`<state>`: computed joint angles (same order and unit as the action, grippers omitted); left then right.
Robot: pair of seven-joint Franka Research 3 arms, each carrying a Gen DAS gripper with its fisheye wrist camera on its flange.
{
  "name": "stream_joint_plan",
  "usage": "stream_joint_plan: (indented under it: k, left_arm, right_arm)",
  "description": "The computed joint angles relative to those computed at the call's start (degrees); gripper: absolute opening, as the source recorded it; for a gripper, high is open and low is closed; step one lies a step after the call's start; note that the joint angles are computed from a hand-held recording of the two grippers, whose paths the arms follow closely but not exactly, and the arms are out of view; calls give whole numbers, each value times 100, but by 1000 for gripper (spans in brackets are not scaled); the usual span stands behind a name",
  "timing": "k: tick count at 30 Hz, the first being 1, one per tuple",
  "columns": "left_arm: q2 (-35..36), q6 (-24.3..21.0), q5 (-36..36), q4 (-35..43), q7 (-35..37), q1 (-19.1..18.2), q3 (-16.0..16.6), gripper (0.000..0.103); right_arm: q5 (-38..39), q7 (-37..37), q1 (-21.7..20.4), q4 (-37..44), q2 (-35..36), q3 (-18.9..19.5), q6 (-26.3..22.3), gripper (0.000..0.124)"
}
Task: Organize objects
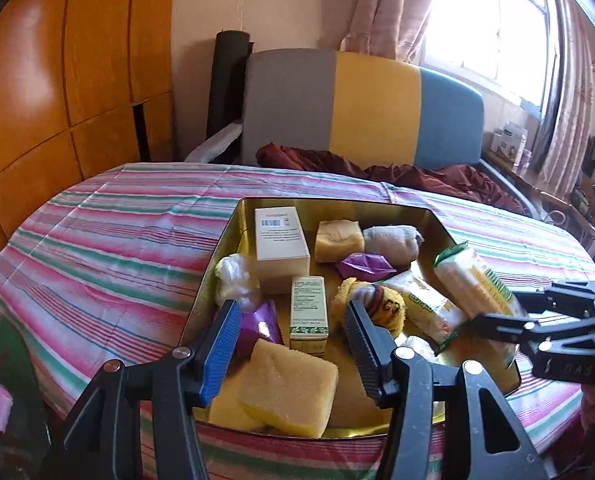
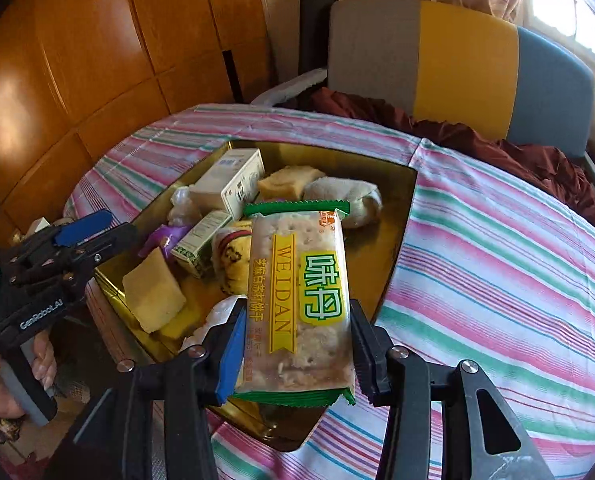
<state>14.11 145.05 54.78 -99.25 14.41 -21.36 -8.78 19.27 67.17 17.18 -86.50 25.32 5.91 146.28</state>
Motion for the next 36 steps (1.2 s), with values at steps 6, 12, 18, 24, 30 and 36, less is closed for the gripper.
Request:
stream_joint_plan:
  k: [6, 12, 18, 24, 30, 36]
  left_arm:
    - [-72, -256, -85, -8, -136, -11, -14, 55]
    - [-103, -524, -189, 67, -164, 0, -60, 55]
    - [-58, -671, -353, 152, -56, -8, -103, 55]
    - [129, -1134, -719, 447, 382, -74, -141, 55]
    - [79, -936, -825, 339, 346, -73, -111, 55]
    - [37, -1286, -487, 390, 109, -200, -83, 55]
  right_arm:
    - [-598, 651, 270, 429, 288, -230, -439, 48]
    - [-844, 873, 335, 456, 313, -257, -562, 48]
    - [-803, 1046, 305, 484, 337, -201, -584, 49]
    - [-878, 1026, 361, 78, 88, -215, -178, 59]
    - [-1036, 1179, 430, -153, -50, -272, 122, 62]
    - [-1276, 1428, 530, -385, -193, -344, 549, 72]
